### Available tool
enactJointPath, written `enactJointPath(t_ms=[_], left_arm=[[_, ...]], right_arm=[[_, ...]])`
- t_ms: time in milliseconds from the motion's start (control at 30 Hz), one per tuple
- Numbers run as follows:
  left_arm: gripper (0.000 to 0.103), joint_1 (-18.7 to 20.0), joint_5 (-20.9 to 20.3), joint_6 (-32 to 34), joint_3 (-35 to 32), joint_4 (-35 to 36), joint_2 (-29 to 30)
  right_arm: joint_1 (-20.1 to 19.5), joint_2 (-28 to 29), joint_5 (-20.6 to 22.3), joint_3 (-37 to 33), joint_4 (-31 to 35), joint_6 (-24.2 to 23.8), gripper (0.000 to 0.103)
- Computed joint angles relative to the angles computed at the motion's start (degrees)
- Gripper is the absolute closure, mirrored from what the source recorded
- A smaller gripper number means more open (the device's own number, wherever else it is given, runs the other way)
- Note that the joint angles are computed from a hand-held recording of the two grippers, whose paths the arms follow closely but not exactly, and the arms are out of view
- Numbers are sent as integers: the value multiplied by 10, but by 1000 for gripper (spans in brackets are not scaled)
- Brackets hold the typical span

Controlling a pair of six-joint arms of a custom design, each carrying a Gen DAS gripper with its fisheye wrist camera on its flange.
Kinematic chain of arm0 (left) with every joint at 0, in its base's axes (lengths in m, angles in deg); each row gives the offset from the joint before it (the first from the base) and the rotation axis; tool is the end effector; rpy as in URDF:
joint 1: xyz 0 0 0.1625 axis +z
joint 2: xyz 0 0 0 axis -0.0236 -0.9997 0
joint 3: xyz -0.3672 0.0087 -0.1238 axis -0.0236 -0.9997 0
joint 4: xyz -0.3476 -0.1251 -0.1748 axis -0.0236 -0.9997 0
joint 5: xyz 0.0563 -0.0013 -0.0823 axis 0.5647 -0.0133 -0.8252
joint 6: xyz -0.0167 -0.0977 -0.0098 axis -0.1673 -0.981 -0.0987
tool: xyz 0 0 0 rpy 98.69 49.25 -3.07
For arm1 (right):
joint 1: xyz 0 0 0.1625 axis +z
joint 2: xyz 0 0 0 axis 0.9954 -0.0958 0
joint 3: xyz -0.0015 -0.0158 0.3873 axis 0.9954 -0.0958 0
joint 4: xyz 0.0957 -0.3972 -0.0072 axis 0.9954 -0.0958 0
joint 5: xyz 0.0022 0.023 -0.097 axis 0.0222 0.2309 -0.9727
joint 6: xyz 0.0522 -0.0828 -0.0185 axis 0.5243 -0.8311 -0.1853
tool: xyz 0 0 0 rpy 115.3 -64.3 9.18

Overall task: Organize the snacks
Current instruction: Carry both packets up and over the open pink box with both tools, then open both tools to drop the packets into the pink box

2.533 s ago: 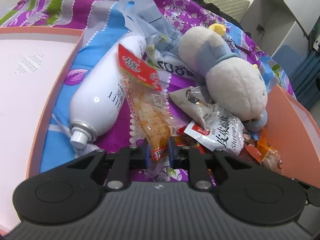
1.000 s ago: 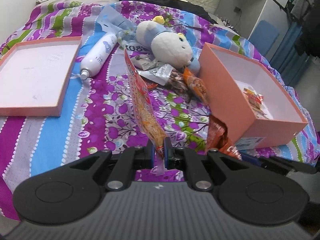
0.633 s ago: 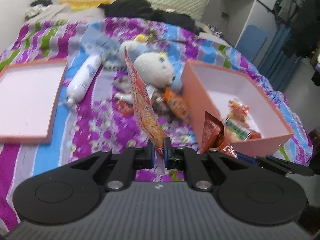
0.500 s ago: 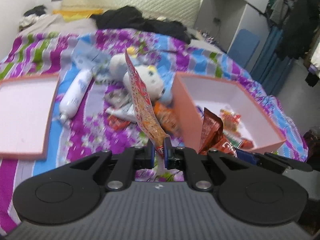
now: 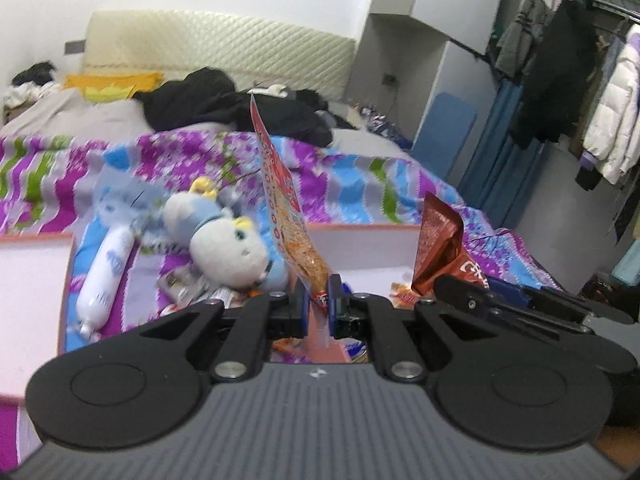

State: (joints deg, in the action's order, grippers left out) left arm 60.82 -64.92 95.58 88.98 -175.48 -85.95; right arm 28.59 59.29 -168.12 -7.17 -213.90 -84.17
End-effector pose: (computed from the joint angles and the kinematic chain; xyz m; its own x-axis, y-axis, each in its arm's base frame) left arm -0.1465 -0.6235 0.3471 -0.8309 0.1656 -0.5312 0.5242 0.5534 -0.6473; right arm 0.3590 -0.6097 0.0750 -0.7875 -0.2310 0.5714 -0.6101 0.4241 -0.6693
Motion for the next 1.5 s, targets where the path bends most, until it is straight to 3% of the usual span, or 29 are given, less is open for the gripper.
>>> enactJointPath(t_ms=[133,367,667,867,967,1233,1367,1500], left_arm=[[93,-5,-18,12,-36,8,22],[93,-2,-50,25,-117,50,89],[93,21,-67,23,-240,122,212],[93,37,-88,-7,-328,233,275],[93,43,-76,-32,-381,286,309],[91,49,-78,-37,-434,344,338],[54,46,-67,-34,-419,329,328],[54,42,-74,-26,-384,298,301]], right_arm=[[-3,-5,-5,-8,-26,-32,72],[-28,-13,-24,-26,-18,-33,72],[-81,-7,-75,-57,79,14,72],[-108,1,-98,-75,146,41,72],[-119,9,-114,-88,175,56,72],[-131,2,-106,-81,208,79,72],[-127,1,-105,-80,206,87,58],[-121,-2,-100,-78,192,86,58]])
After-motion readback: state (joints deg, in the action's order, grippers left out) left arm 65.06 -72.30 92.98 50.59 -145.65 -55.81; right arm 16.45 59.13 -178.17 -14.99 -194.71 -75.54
